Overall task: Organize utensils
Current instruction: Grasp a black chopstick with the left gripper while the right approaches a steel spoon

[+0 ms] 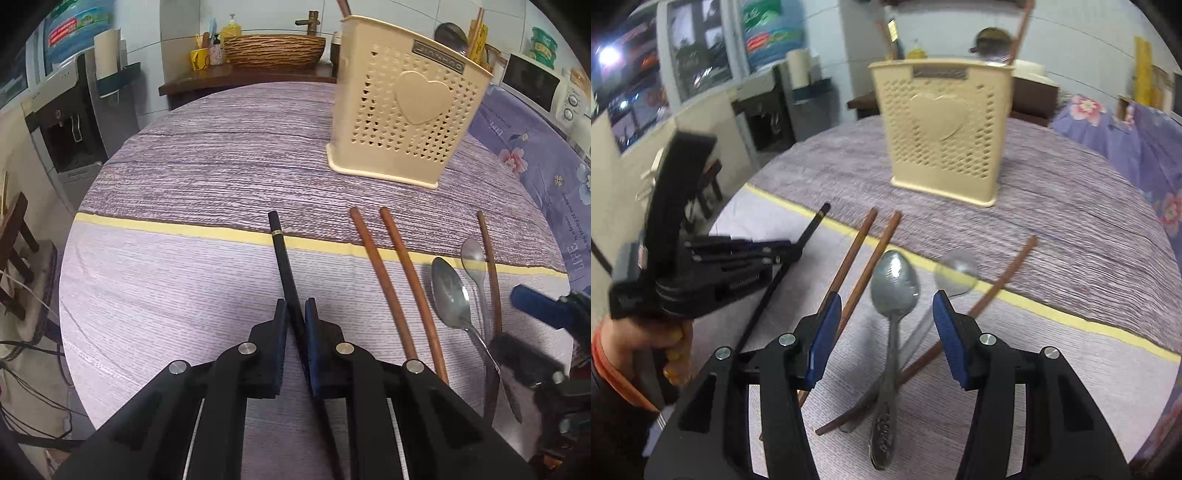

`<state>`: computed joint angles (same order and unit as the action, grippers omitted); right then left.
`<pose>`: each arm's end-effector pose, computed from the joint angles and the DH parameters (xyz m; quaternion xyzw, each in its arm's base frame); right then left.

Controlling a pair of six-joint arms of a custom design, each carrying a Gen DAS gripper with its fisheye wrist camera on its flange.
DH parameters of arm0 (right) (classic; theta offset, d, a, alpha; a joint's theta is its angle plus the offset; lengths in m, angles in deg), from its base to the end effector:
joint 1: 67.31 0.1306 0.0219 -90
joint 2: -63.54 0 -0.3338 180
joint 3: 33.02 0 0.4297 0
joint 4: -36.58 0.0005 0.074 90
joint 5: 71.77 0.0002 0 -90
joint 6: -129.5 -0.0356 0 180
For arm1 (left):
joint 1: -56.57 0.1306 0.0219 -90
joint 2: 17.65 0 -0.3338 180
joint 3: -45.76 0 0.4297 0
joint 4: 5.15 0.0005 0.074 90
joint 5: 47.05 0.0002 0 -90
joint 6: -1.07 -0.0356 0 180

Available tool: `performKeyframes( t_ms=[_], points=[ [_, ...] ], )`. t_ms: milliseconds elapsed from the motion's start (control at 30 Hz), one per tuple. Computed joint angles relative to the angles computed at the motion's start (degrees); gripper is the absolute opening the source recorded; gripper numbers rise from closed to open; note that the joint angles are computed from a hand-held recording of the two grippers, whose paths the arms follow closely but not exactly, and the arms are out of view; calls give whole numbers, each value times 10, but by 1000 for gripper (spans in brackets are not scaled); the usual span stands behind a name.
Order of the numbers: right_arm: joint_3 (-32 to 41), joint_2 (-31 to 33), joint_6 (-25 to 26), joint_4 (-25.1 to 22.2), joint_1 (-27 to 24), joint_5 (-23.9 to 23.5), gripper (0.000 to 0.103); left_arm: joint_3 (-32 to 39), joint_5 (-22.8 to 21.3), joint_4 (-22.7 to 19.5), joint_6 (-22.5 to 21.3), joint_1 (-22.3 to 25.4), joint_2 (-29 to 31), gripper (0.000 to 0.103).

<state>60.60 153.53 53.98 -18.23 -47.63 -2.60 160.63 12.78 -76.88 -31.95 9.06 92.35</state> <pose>0.4834 0.1858 0.4079 -0.3299 0.8691 0.1852 0.3188 0.4216 -0.4345 0.3843 -0.1301 0.9384 0.0030 0.3202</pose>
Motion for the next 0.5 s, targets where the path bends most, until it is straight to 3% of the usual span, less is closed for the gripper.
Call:
performKeyframes(
  t_ms=[133, 500],
  points=[
    [17, 23, 14, -18, 12, 29, 39, -15, 0, 7, 4, 0, -11, 11],
    [50, 59, 46, -33, 30, 86, 39, -30, 2, 24, 1, 2, -21, 11]
  ],
)
